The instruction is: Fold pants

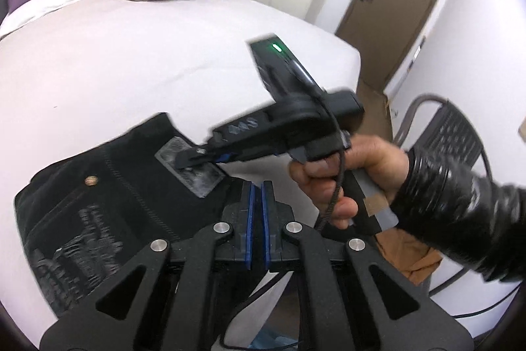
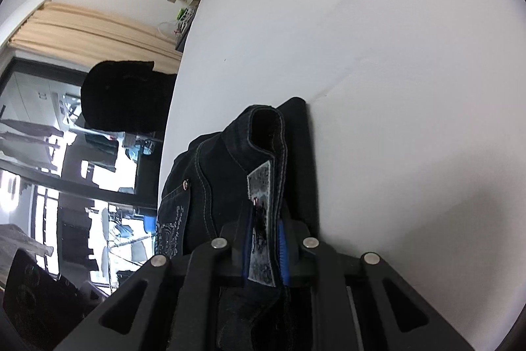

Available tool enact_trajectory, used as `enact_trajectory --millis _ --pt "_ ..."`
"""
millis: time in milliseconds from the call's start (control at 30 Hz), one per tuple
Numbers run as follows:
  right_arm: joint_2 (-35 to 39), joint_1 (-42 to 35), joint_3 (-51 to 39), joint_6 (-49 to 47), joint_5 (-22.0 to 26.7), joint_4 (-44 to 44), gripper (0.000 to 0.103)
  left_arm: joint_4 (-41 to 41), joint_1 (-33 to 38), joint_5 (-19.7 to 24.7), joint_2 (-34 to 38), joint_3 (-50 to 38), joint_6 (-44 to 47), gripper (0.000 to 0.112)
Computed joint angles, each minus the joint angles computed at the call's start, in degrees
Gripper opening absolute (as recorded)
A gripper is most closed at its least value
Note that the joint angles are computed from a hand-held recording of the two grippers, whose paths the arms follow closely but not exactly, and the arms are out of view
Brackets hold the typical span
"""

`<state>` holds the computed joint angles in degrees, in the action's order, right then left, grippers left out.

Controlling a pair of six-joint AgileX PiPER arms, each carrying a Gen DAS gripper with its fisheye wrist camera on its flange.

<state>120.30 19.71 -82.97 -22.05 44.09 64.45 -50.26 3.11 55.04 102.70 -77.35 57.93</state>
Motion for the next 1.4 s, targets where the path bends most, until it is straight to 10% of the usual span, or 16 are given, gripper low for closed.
enact_trajectory --millis 200,333,400,667,733,900,967,1133,1400 --pt "0.9 -2.5 5.8 -13.6 1.4 12.5 0.016 5.3 7.4 1.7 1.1 -5.3 -8.5 0.004" --pt "-7.5 -1.2 10.0 -4.6 -4.7 4.9 0.058 6.8 13.4 1.0 1.6 -4.2 -8.9 0.004" --pt "-12.5 -0.4 13.4 -3.3 -8.5 5.3 0.061 8.4 15.4 0.0 2.8 -4.3 -10.3 0.004" --pt "-10.0 10.0 6.8 12.7 -7.3 -10.2 0.041 20.6 14.1 -2.0 11.8 -9.0 -19.3 0.004" --pt "-10.5 10.7 11.1 11.9 -12.0 -8.8 0.013 21.2 13.8 -3.8 11.1 -7.3 -17.9 0.004" --pt "-14.8 9.9 16.1 10.9 -13.1 -6.3 0.002 22.7 14.0 -4.8 10.6 -6.4 -17.2 0.004" --pt "-16.9 10.9 16.0 18.1 -13.1 -13.6 0.005 22.9 14.3 -5.0 10.3 -6.2 -17.0 0.004" --pt "-22.9 13.2 14.9 28.9 -15.5 -25.2 0.056 22.9 14.3 -5.0 9.5 -5.7 -17.0 0.004" --pt "-11.9 15.1 3.0 19.3 -11.8 -16.5 0.056 22.8 15.1 -4.5 9.7 -6.0 -16.1 0.004"
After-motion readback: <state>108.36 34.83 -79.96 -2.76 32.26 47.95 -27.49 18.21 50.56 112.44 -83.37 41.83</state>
